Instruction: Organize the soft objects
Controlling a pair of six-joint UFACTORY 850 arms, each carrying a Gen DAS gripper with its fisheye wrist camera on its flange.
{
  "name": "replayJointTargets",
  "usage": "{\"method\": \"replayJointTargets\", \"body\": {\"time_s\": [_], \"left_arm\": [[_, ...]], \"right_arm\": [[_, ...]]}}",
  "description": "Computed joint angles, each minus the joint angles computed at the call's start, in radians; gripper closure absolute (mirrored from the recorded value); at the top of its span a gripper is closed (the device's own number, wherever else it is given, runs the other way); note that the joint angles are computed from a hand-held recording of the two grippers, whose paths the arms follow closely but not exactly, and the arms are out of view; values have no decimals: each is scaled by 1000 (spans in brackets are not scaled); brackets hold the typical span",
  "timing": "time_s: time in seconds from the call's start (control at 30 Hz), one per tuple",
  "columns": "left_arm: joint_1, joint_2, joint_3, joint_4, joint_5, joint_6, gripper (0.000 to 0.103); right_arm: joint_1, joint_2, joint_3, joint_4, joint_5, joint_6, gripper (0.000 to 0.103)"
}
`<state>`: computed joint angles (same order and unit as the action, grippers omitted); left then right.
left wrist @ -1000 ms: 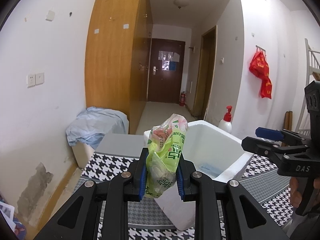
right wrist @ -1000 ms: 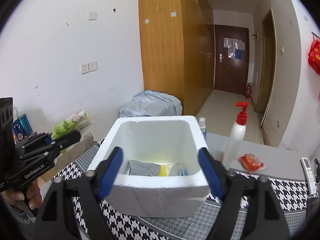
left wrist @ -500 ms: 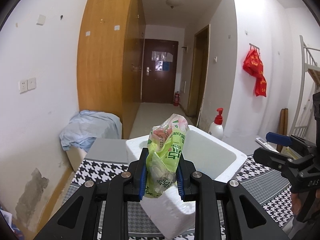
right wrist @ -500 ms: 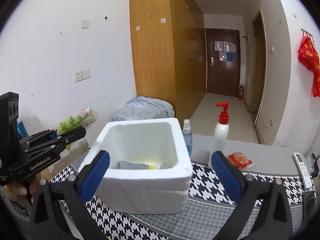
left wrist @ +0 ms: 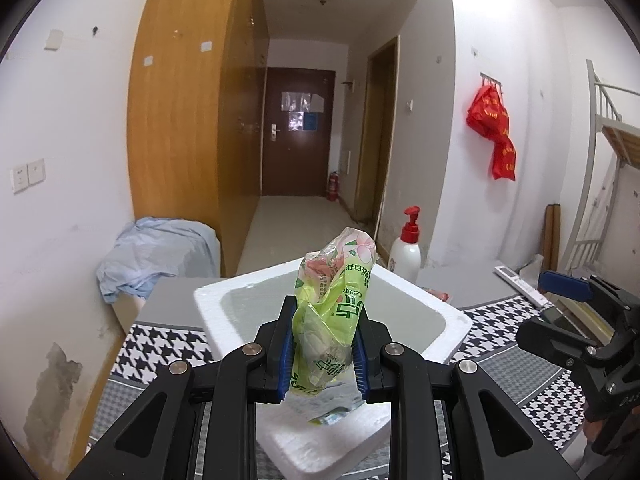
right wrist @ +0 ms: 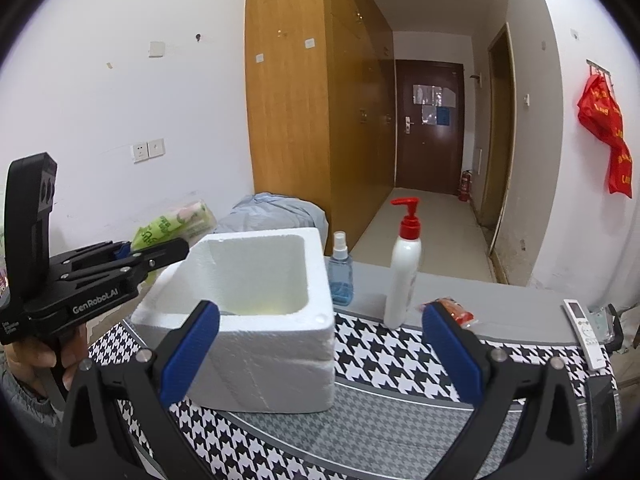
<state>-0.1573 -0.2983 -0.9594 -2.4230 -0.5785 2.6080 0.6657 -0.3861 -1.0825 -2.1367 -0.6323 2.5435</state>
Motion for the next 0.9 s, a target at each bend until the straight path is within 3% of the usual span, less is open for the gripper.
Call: {"method": "replayJointTargets", "body": {"time_s": [0.63,0.73,0.8,0.83,0.87,0.9], "left_arm": [[-36,-70,-88,49,76,-48,74],[-40,-75,-94,38,90,-41,61],[-41,-74,-91,19,86,-29,39],[-41,-70,-85,-8,80,-13,19],[-41,-66,-78,-29,69,-2,7],[-39,-60,-68,-45,53,10,6]], "right_arm": [[-15,42,73,14,-37,53,0],[-17,43,75,14,-37,54,0],[-16,45,76,13,-40,55,0],[-15,47,79,8,-41,61,0],[-15,49,81,5,-41,65,0],[-14,52,86,1,-46,70,0]]}}
